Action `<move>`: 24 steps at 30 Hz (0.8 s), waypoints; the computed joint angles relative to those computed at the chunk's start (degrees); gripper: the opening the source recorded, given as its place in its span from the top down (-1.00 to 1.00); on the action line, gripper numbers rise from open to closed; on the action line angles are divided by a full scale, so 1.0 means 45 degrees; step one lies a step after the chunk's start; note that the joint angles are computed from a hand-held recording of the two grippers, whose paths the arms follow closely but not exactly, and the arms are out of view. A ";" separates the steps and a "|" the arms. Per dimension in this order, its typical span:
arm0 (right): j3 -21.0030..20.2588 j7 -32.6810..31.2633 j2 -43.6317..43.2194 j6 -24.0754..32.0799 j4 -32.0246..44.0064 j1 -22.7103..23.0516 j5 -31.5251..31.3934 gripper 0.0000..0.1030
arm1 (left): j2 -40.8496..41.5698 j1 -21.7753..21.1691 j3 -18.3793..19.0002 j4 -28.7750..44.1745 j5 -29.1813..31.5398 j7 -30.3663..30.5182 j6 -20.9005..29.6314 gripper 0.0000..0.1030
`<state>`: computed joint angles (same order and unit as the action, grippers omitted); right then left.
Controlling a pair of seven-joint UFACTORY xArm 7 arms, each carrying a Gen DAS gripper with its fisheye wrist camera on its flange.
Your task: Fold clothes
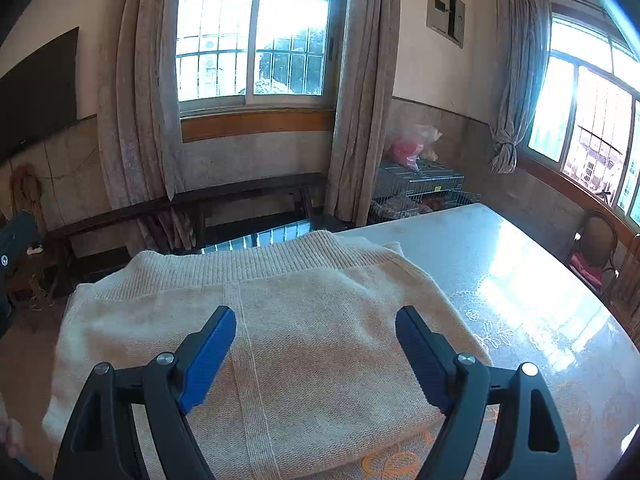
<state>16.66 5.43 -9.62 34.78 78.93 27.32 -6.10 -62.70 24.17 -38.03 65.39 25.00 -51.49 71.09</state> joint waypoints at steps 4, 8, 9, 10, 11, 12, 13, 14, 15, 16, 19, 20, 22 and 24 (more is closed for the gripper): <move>-0.0018 -0.0260 -0.0014 0.0261 0.0082 0.0046 0.0038 -0.64 | -0.0016 -0.0280 0.0338 -0.0012 -0.0265 -0.0054 -0.0182 -1.00; -0.0026 -0.0299 0.0016 0.0453 0.0236 0.0014 0.0038 -0.64 | 0.0378 -0.0755 0.0542 0.0068 -0.0587 0.0331 -0.0189 -1.00; -0.0074 -0.0359 0.0014 0.0504 0.0282 0.0027 0.0182 -0.64 | 0.0451 -0.0829 0.0575 0.0092 -0.0630 0.0366 -0.0144 -1.00; -0.0130 -0.0427 0.0022 0.0553 0.0325 0.0036 0.0361 -0.64 | 0.0456 -0.0851 0.0570 0.0083 -0.0604 0.0342 -0.0138 -1.00; -0.0161 -0.0434 0.0029 0.0590 0.0360 0.0018 0.0446 -0.64 | 0.0493 -0.0817 0.0509 0.0148 -0.0602 0.0300 -0.0039 -1.00; -0.0187 -0.0443 0.0046 0.0659 0.0409 -0.0001 0.0518 -0.64 | 0.0551 -0.0857 0.0519 0.0190 -0.0669 0.0251 0.0012 -1.00; -0.0202 -0.0453 0.0085 0.0795 0.0489 -0.0022 0.0558 -0.64 | 0.0597 -0.0906 0.0548 0.0217 -0.0735 0.0199 0.0068 -1.00; -0.0235 -0.0526 0.0132 0.0945 0.0573 -0.0022 0.0673 -0.64 | 0.0673 -0.0920 0.0539 0.0288 -0.0777 0.0163 0.0156 -1.00; -0.0299 -0.0721 0.0194 0.1132 0.0672 0.0012 0.0932 -0.64 | 0.0747 -0.0933 0.0518 0.0360 -0.0812 0.0124 0.0249 -1.00; -0.0347 -0.0888 0.0258 0.1318 0.0769 0.0032 0.1145 -0.64 | 0.0797 -0.0925 0.0403 0.0442 -0.0820 0.0092 0.0394 -1.00; -0.0329 -0.1039 0.0363 0.1610 0.0894 -0.0009 0.1089 -0.64 | 0.1006 -0.1086 0.0338 0.0581 -0.0958 0.0084 0.0737 -1.00; -0.0325 -0.1056 0.0383 0.1682 0.0919 -0.0022 0.1062 -0.64 | 0.1082 -0.1152 0.0351 0.0606 -0.1020 0.0043 0.0818 -1.00; -0.0344 -0.1038 0.0390 0.1788 0.0938 -0.0041 0.1131 -0.64 | 0.1223 -0.1280 0.0368 0.0647 -0.1063 -0.0012 0.0944 -1.00; -0.0347 -0.1007 0.0385 0.1800 0.0920 -0.0060 0.1141 -0.64 | 0.1356 -0.1405 0.0383 0.0681 -0.1047 -0.0037 0.1036 -1.00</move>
<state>15.09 0.90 -7.89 42.88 83.07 27.05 -0.96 -56.60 17.84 -36.31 68.46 20.29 -51.65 75.76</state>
